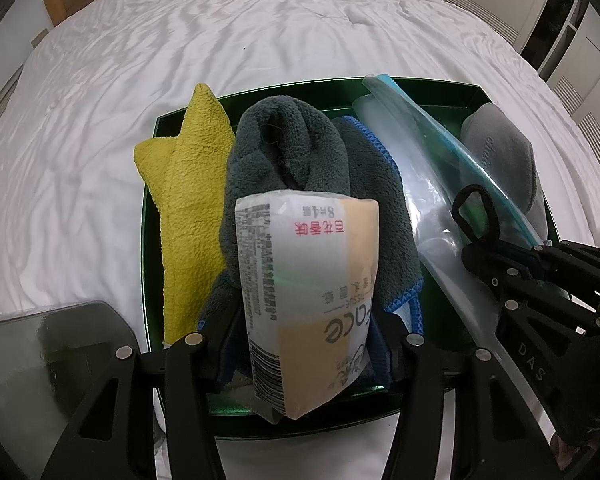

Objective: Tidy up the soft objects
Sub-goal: 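Lower the tissue pack onto the towel with the left tool while the right tool lowers the tie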

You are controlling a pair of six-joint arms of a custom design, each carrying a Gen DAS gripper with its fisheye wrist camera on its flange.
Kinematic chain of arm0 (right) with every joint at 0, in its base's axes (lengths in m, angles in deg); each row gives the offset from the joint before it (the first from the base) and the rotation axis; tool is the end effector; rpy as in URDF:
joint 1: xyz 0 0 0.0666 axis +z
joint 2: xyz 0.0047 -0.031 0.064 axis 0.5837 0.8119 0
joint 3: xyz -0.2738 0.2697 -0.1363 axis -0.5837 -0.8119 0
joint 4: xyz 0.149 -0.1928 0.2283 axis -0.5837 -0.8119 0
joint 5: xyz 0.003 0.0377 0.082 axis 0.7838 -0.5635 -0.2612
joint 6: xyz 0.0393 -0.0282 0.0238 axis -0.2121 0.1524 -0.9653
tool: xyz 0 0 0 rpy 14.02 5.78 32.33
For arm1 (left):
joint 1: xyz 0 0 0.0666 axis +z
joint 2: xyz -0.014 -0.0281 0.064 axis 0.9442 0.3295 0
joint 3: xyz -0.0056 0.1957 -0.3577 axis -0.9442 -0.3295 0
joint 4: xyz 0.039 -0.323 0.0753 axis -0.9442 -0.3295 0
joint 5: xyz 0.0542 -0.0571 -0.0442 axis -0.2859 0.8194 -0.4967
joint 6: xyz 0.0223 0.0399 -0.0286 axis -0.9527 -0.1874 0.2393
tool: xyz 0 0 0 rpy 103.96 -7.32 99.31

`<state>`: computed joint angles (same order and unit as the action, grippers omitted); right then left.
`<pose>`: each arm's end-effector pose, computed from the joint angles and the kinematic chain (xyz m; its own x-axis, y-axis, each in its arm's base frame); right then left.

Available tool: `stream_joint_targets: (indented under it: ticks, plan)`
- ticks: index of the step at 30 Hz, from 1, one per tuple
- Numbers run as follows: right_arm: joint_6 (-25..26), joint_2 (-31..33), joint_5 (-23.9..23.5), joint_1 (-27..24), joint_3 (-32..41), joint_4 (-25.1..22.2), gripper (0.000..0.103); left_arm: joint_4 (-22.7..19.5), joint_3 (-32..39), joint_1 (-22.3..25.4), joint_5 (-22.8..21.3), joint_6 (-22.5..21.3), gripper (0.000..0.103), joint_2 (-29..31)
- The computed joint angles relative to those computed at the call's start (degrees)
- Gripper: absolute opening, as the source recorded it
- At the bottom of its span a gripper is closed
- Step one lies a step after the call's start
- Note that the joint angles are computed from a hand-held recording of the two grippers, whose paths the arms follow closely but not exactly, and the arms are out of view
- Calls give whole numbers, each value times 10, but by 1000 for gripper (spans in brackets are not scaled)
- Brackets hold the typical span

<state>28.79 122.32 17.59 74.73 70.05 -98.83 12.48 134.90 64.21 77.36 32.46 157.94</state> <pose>0.3635 0.2801 0.3745 -0.9294 0.0114 -0.3689 0.0445 0.9957 -0.0814 0.4153 -0.0503 0.3736 -0.9196 0.2081 -0.3332 0.2281 0.9734 -0.0215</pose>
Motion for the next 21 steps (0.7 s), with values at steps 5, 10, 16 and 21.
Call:
stream_joint_targets:
  ticks: [5, 10, 16, 21]
  plan:
    - [-1, 1, 2, 2, 2, 0, 13, 1, 0, -1, -3, -2, 49, 1]
    - [2, -1, 3, 5, 2, 1, 23, 2, -1, -1, -4, -3, 50, 0]
    - [2, -6, 7, 8, 0, 2, 29, 2, -1, -1, -4, -3, 50, 0]
    - [5, -9, 8, 8, 1, 1, 31, 2, -1, -1, -4, -3, 50, 0]
